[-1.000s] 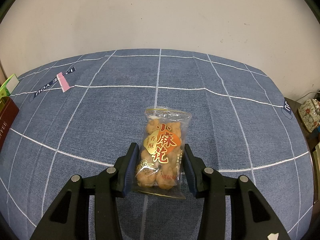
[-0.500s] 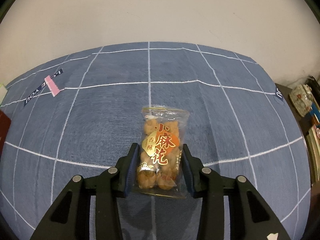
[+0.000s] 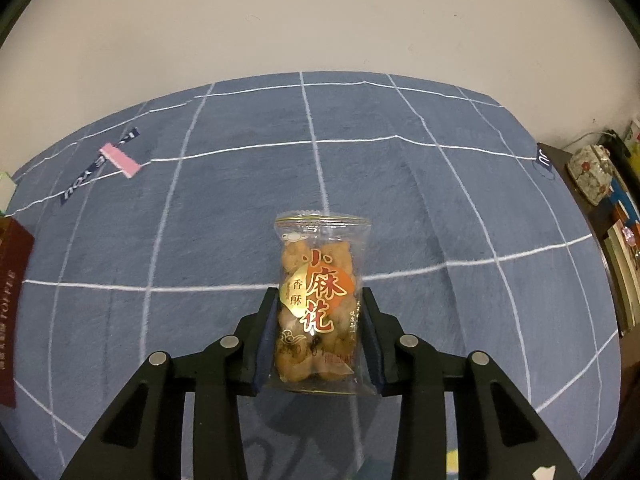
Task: Organize snacks
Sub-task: 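Carry the twisted-dough snack bag into the gold tin and open the right gripper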
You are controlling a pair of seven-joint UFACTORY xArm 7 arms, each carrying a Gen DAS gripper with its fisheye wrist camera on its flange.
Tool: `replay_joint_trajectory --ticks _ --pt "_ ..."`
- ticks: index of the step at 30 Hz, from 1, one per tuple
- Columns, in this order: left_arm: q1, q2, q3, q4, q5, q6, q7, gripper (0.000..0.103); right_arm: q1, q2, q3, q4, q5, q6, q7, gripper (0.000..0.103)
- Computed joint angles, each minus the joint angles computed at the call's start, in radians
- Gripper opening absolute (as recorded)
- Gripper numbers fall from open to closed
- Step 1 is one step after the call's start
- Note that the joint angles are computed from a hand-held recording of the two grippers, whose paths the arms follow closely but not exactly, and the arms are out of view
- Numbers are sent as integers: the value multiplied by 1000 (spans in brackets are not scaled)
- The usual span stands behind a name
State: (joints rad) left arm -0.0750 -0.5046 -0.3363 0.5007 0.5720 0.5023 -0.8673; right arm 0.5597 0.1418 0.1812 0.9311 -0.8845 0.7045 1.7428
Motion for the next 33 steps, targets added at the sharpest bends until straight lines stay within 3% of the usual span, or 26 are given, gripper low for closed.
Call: replay_joint_trajectory --ticks 7,13,24,33 --pt "1 -35 21 -39 -15 -20 6 50 42 8 28 53 4 32 10 35" --pt "28 -34 2 -41 -13 -8 -1 50 98 59 34 147 1 19 1 35" --pt "24 -62 31 -72 -57 -2 16 50 237 222 -6 412 16 26 -100 35" --pt "57 -112 39 -103 -87 12 17 50 339 375 -58 660 94 21 -232 35"
